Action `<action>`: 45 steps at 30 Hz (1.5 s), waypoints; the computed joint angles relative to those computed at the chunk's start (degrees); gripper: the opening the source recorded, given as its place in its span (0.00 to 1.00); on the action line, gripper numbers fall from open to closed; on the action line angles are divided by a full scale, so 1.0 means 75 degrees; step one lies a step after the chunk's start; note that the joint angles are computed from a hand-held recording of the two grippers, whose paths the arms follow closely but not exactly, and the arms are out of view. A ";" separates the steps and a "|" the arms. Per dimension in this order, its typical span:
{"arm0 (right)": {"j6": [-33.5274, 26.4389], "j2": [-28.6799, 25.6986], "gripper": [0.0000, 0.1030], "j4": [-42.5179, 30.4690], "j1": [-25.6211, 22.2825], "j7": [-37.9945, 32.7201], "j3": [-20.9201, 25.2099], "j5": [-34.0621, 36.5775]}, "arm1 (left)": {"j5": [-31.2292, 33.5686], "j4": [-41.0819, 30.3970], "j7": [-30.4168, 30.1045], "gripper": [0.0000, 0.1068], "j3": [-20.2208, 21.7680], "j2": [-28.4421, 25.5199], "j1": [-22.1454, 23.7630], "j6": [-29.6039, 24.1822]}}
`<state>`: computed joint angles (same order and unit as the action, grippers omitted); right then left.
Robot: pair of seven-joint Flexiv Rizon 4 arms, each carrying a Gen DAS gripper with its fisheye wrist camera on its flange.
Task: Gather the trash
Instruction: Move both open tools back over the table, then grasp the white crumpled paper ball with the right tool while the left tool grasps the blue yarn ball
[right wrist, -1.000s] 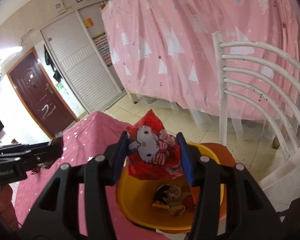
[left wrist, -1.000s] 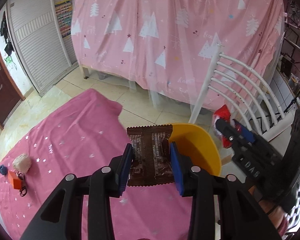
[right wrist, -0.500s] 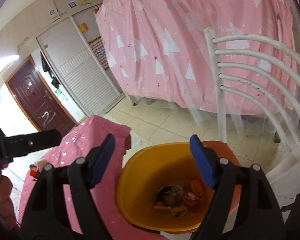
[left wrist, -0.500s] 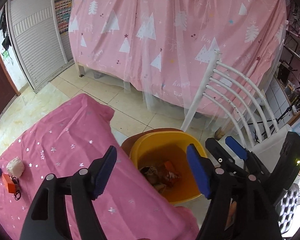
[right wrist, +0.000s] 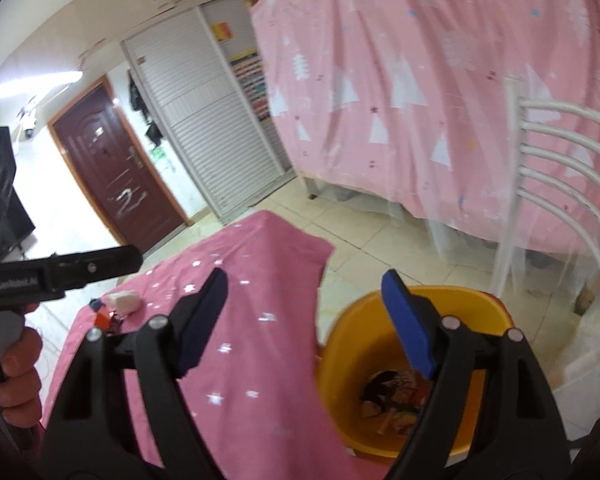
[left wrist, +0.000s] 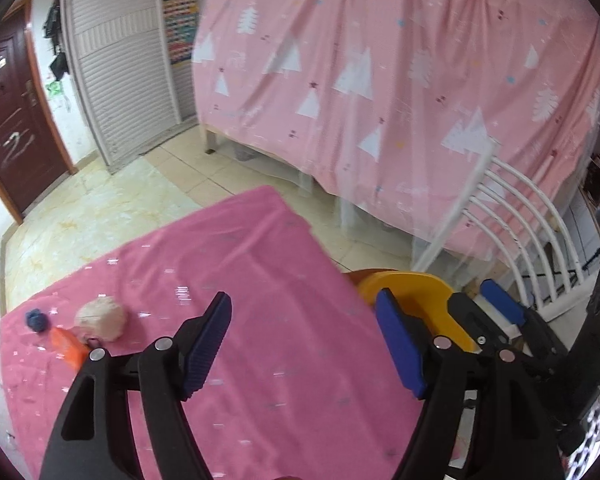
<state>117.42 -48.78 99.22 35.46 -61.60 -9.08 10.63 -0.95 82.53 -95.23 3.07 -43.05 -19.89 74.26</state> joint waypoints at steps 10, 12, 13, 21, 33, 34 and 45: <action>-0.0896 -0.0268 0.77 -0.1085 0.0383 0.0013 0.0075 -0.0912 | 0.0095 0.1025 -0.0063 0.66 0.0442 0.0587 0.0745 0.0590; -0.1102 -0.0352 0.77 -0.1328 0.0455 0.0060 0.0085 -0.1151 | 0.0029 0.1163 -0.0011 0.66 0.0439 0.0654 0.0931 0.0671; -0.1195 -0.0386 0.77 -0.1436 0.0474 0.0091 0.0089 -0.1262 | -0.0010 0.1233 0.0014 0.66 0.0442 0.0685 0.1030 0.0717; -0.1884 -0.0752 0.77 -0.2314 0.0590 0.0414 0.0206 -0.2118 | -0.0397 0.1634 0.0342 0.67 0.0311 0.0804 0.1711 0.1014; -0.3341 -0.1735 0.82 -0.4333 -0.0195 0.0221 0.1942 -0.3798 | -0.1220 0.1366 0.0416 0.67 0.0283 0.0271 0.2656 0.0805; -0.3500 -0.1834 0.82 -0.4540 -0.0233 0.0146 0.2074 -0.3870 | -0.1281 0.1308 0.0428 0.67 0.0244 0.0195 0.2746 0.0774; -0.5387 -0.2894 0.84 -0.6781 -0.0244 -0.1035 0.2993 -0.3491 | -0.1827 0.0417 0.0899 0.67 -0.0294 -0.0765 0.3484 0.0183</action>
